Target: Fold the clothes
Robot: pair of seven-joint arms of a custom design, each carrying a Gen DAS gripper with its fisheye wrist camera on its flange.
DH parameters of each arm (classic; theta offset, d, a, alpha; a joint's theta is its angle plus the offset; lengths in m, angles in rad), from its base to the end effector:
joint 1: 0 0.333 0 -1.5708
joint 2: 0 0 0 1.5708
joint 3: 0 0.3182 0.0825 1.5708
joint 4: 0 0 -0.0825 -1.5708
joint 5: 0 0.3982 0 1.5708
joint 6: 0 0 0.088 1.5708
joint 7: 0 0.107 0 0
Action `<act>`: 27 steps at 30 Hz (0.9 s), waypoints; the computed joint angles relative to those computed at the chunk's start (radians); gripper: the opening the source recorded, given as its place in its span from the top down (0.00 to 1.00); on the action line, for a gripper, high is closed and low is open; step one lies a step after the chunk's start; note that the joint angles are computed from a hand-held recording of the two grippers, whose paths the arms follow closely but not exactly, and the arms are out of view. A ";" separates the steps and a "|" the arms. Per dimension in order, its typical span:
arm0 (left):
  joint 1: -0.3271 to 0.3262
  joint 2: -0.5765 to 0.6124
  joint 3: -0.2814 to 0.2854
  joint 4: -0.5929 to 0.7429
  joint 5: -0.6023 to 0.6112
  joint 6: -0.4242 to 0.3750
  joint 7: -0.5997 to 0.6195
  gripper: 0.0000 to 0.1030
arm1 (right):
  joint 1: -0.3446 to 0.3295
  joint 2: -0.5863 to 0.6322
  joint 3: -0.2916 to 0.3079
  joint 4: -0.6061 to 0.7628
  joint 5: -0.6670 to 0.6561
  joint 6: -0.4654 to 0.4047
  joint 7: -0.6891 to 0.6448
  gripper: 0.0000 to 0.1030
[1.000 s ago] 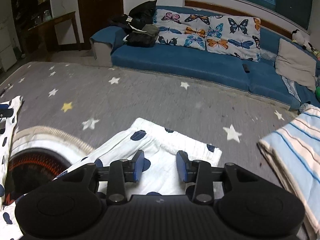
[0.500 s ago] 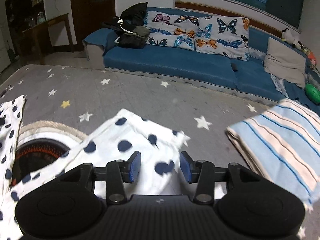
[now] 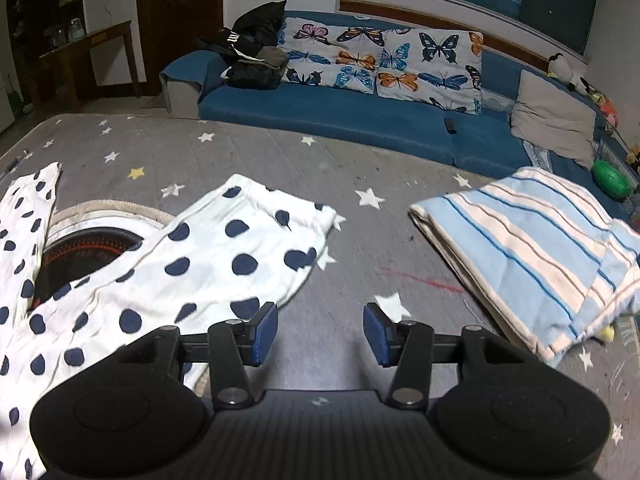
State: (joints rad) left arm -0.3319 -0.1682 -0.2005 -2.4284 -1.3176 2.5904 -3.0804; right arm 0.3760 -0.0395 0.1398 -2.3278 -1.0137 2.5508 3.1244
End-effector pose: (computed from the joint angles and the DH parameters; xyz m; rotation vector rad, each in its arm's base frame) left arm 0.4372 -0.2367 0.3862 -0.6461 2.7125 -1.2517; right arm 0.4577 0.2728 0.3690 -1.6300 2.0784 -0.8018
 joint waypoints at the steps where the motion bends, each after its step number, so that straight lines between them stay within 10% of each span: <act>1: -0.007 -0.007 -0.005 -0.012 -0.006 -0.008 0.003 0.51 | -0.001 -0.002 -0.001 -0.005 0.000 0.003 0.005 0.53; 9: -0.062 0.016 -0.043 -0.031 -0.056 0.045 0.050 0.53 | -0.029 0.014 -0.023 -0.033 -0.082 0.093 0.126 0.56; 15: -0.050 0.048 -0.036 -0.014 0.006 -0.009 0.033 0.81 | -0.052 0.057 -0.048 0.002 -0.168 0.155 0.200 0.60; 27: 0.028 0.054 0.002 0.011 0.126 -0.323 0.007 0.87 | -0.041 0.192 -0.106 0.133 -0.236 0.175 0.141 0.66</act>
